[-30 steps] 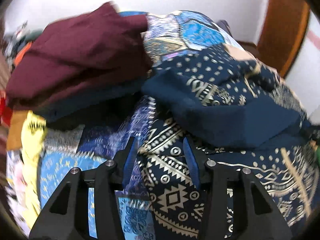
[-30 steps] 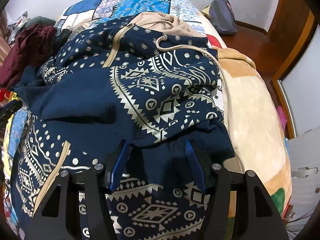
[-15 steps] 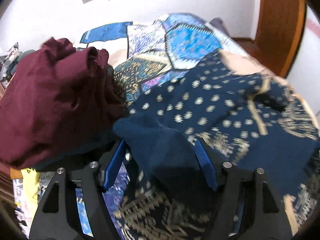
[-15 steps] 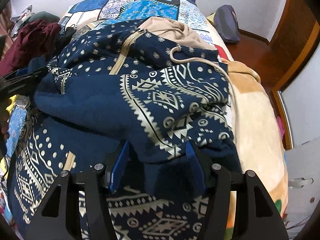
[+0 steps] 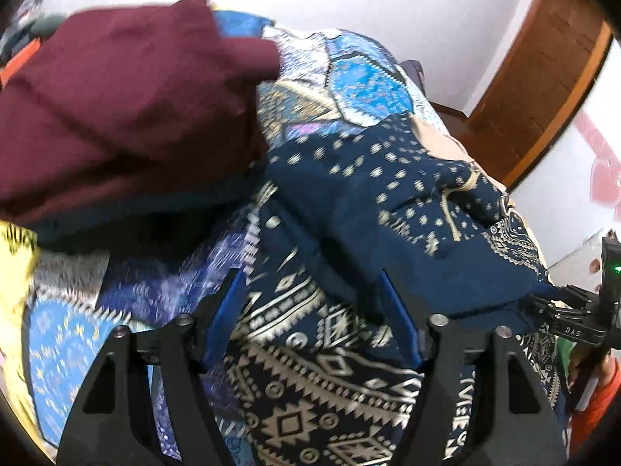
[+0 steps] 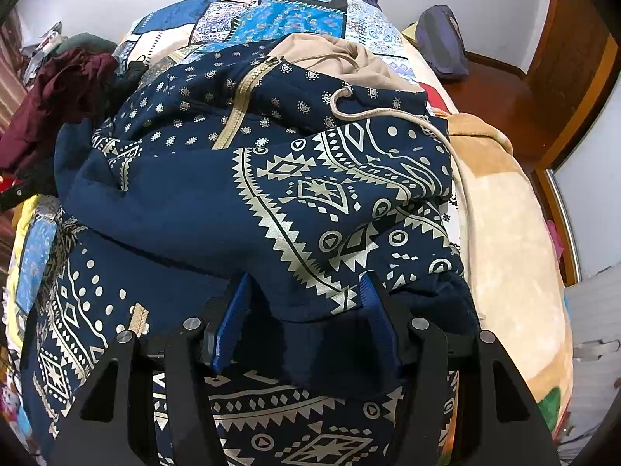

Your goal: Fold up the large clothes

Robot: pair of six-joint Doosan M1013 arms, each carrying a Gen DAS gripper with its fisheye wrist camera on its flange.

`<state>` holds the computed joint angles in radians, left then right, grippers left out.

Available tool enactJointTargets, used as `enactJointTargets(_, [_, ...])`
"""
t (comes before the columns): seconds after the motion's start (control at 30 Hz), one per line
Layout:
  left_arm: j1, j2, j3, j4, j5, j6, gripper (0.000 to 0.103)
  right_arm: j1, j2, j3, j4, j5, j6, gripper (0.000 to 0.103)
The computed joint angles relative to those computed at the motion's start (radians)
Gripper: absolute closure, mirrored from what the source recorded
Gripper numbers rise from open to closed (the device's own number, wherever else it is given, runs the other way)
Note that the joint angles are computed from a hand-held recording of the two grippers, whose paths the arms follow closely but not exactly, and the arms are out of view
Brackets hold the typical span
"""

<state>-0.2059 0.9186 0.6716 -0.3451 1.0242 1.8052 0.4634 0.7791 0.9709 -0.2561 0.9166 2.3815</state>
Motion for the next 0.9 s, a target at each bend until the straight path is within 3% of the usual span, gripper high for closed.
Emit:
enactJointTargets(0.1, [0.005, 0.038, -0.054, -0.004, 0.072, -0.042, 0.062, 0.001, 0.002, -0.003, -0.001, 0.004, -0.004, 0.048])
enactJointTargets(0.17, [0.008, 0.070, -0.102, -0.032, 0.121, -0.053, 0.066, 0.001, 0.001, -0.001, 0.001, 0.002, -0.003, 0.048])
enactJointTargets(0.57, [-0.016, 0.223, -0.369, -0.016, 0.208, -0.172, 0.066, -0.003, 0.014, -0.017, 0.021, 0.020, -0.019, 0.048])
enactJointTargets(0.63, [-0.024, 0.237, -0.399, 0.014, 0.212, -0.182, 0.071, -0.002, 0.017, -0.020, 0.019, 0.023, -0.020, 0.048])
enactJointTargets(0.7, [-0.030, 0.225, -0.383, 0.041, 0.198, -0.181, 0.087, -0.002, 0.017, -0.021, 0.018, 0.022, -0.018, 0.048])
enactJointTargets(0.9, [-0.036, 0.103, -0.182, 0.094, 0.042, -0.147, 0.093, -0.003, 0.006, -0.005, 0.018, 0.005, 0.002, 0.048])
